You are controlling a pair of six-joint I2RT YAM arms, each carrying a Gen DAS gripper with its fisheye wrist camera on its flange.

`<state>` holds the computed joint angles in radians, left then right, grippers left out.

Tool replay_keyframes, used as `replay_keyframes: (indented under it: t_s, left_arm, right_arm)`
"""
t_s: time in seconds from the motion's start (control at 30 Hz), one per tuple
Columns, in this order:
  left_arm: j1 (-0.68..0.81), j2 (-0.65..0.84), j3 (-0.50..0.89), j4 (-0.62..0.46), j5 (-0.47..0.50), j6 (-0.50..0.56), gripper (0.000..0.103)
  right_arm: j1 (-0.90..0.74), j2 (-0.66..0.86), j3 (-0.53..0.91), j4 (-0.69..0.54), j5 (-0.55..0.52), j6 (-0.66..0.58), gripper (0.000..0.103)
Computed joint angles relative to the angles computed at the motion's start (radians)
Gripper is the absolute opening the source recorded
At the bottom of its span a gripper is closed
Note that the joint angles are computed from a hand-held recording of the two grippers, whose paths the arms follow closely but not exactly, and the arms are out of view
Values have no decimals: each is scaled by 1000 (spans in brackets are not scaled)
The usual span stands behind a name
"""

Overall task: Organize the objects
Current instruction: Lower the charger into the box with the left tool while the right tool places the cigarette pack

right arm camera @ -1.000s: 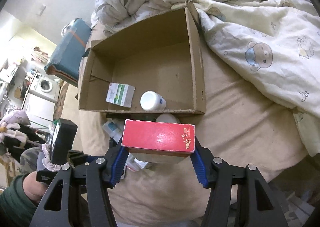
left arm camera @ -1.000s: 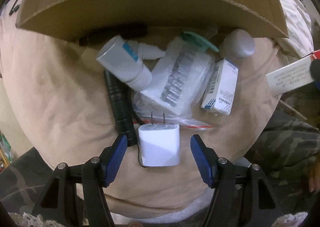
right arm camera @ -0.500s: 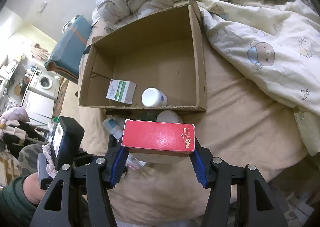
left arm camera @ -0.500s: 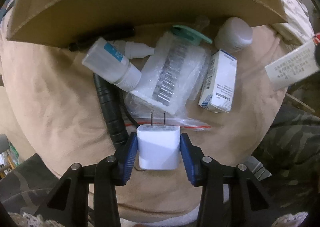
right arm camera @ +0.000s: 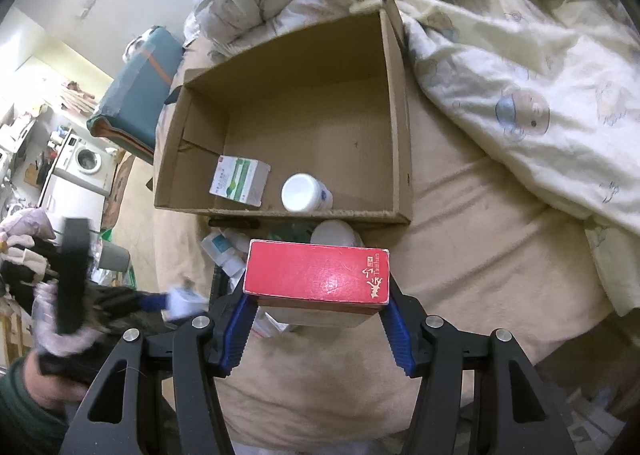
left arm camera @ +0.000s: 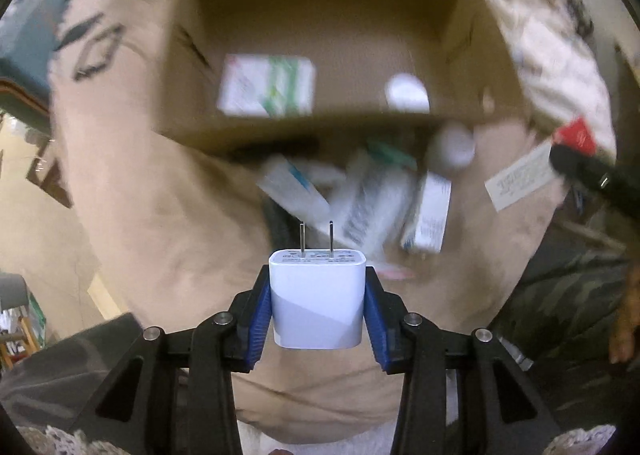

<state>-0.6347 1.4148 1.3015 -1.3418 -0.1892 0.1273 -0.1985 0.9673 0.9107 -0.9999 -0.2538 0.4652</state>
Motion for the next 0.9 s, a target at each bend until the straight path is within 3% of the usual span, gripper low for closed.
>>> replay_keyframes:
  t_s: [0.13, 0.3, 0.47, 0.6, 0.9]
  left_arm:
    - [102, 18, 169, -28, 3, 97, 39]
    - [94, 150, 307, -5, 8, 56, 39]
    - [22, 188, 261, 125, -57, 49, 39]
    - [25, 283, 296, 138, -43, 36, 39]
    - [0, 369, 225, 263, -78, 76, 39]
  right_arm:
    - [27, -20, 56, 3, 67, -10, 62]
    - [-7, 68, 167, 24, 55, -39, 62]
    - [3, 248, 305, 72, 87, -78, 61]
    - [7, 396, 391, 119, 101, -112, 61]
    - [30, 566, 411, 163, 113, -119, 61]
